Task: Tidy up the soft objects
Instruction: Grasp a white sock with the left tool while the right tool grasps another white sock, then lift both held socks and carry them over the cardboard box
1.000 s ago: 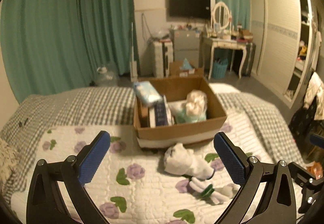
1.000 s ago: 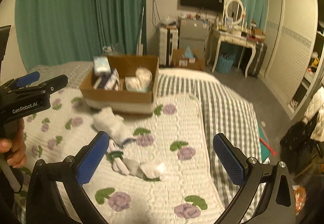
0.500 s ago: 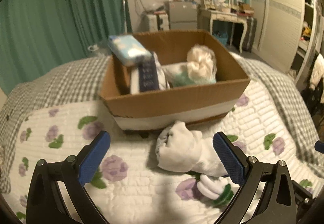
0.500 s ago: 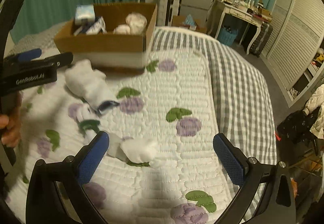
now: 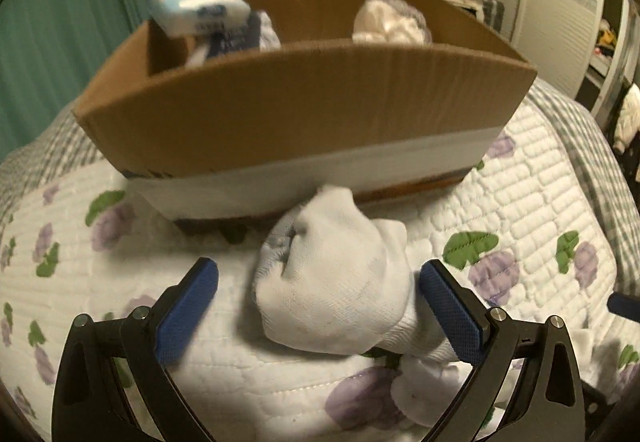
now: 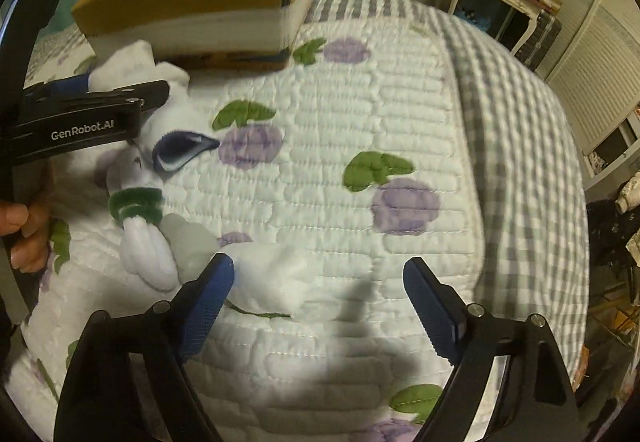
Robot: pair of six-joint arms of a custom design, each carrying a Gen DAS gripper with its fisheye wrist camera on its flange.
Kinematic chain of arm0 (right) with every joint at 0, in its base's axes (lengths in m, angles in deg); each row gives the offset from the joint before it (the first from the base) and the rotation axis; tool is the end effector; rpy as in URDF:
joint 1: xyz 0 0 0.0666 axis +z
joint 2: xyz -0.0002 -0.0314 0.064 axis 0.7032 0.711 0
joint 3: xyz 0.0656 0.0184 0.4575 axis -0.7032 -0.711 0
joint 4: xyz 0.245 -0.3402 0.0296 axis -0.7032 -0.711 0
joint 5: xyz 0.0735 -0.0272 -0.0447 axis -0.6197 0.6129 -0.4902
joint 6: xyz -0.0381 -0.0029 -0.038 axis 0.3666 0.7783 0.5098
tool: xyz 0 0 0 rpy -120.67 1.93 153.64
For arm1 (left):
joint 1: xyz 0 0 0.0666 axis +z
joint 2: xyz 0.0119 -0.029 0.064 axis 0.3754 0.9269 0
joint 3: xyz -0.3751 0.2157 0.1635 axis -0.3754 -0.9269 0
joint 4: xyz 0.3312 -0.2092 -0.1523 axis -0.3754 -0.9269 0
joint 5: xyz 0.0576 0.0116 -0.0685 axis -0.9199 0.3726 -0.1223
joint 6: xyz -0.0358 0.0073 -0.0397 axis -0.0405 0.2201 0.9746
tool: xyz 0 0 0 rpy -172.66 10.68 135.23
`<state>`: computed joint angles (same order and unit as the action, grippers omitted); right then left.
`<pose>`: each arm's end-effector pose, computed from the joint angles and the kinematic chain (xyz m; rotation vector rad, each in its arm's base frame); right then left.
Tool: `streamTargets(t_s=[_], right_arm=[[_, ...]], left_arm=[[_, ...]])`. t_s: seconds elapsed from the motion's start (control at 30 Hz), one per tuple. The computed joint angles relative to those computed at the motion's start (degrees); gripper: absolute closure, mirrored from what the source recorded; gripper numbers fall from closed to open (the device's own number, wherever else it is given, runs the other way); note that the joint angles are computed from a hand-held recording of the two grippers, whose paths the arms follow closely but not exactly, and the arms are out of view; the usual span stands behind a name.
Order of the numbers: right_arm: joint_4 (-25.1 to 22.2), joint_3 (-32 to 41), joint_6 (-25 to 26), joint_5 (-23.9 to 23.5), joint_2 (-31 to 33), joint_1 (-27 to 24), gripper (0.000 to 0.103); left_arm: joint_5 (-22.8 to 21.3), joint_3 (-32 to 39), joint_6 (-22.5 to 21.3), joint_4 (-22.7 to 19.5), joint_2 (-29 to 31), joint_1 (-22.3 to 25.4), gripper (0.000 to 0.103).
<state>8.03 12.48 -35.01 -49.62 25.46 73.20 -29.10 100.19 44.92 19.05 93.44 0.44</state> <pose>0.6198 0.3330 0.3654 -0.5867 2.6455 0.0522 0.6267 -0.2367 0.3520 -0.1303 2.4942 0.0971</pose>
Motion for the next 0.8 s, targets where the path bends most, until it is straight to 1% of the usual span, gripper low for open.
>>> streamTargets(t_s=[0.03, 0.07, 0.1, 0.13, 0.17, 0.23, 0.27, 0.3, 0.4, 0.53, 0.67, 0.8], right_arm=[[-0.28, 0.27, 0.27, 0.03, 0.34, 0.13, 0.018], [-0.62, 0.58, 0.67, 0.01, 0.70, 0.28, 0.021], [-1.03, 0.85, 1.18, -0.29, 1.05, 0.43, 0.031], [-1.23, 0.91, 1.50, -0.50, 1.19, 0.56, 0.040], [-1.21, 0.86, 1.79, -0.64, 1.23, 0.73, 0.044], [-0.87, 0.56, 2.44, -0.75, 1.05, 1.14, 0.058], [-0.87, 0.53, 2.57, -0.78, 1.02, 1.30, 0.062], [-0.83, 0.50, 2.48, -0.49, 0.99, 1.56, 0.070], [-0.07, 0.08, 2.00, 1.00, 0.71, 2.35, 0.079], [1.75, -1.75, 0.07, 0.62, -1.39, 2.40, 0.082], [3.71, -3.48, -1.76, 0.67, -3.72, 2.42, 0.082], [5.77, -4.99, -3.56, 1.38, -6.19, 2.90, 0.082]], left_arm=[[1.61, -0.30, 0.16, 0.34, -0.05, 0.26, 0.013], [2.83, -0.47, 0.35, 0.47, -0.10, 0.49, 0.022], [4.79, -0.84, 0.53, 0.97, -0.30, 0.79, 0.031], [5.91, -1.09, 0.54, 1.27, -0.46, 0.89, 0.034], [5.78, -1.34, 0.43, 1.47, -0.63, 0.79, 0.037], [5.11, -1.78, -0.17, 1.87, -1.01, 0.40, 0.041], [4.90, -2.29, -0.19, 2.31, -1.43, 0.27, 0.043], [5.07, -2.56, -0.10, 2.54, -1.76, 0.31, 0.046], [5.86, -3.86, 0.73, 3.30, -3.19, 0.45, 0.053], [4.85, -5.15, 1.36, 3.58, -5.10, -0.02, 0.054], [4.25, -7.23, 2.23, 4.56, -7.83, 0.01, 0.055], [2.74, -8.02, 2.32, 4.51, -10.51, -0.23, 0.055]])
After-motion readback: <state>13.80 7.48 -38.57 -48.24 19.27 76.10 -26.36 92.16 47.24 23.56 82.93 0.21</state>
